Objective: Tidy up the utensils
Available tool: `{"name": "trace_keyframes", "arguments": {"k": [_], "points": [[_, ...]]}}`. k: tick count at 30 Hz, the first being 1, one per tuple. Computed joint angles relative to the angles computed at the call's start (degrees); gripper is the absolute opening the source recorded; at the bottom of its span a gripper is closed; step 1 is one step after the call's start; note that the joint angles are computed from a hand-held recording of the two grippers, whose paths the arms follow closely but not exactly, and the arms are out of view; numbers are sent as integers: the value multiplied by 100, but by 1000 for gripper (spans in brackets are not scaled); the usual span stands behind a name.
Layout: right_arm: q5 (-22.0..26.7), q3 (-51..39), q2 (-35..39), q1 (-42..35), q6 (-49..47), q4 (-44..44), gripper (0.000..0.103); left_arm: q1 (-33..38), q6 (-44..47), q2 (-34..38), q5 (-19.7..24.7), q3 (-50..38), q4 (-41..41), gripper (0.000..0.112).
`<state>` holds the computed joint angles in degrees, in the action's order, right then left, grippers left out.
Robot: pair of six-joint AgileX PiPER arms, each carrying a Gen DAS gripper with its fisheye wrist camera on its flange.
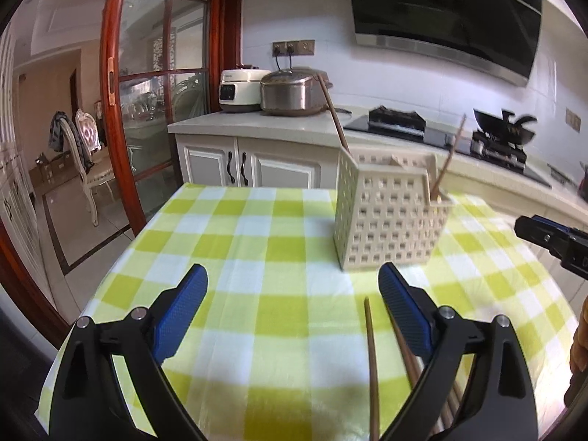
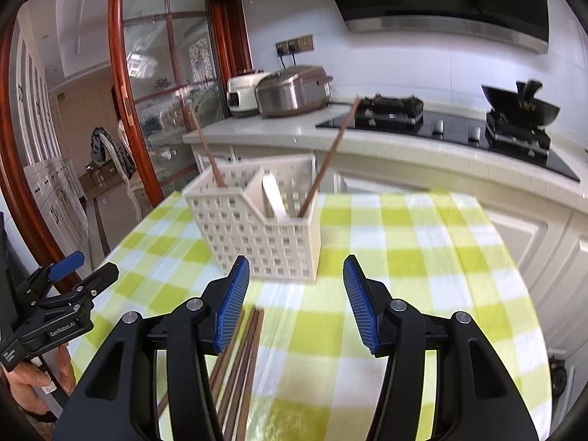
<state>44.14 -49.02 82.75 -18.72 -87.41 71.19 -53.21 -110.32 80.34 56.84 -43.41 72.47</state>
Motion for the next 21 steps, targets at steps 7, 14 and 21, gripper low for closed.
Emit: {"name": "trace_keyframes", "arguments": {"k": [7,14,21], "points": [[-406,586,16,162,-322,-54,52,-181,-362,189,-336,372,-77,91],[-1051,1009,143,650,-516,-43,52,-273,-609,405,-589,569,-14,91],[-1524,999,297,1246,-254,-271,35,-271,-601,432,-589,675,35,91]]}}
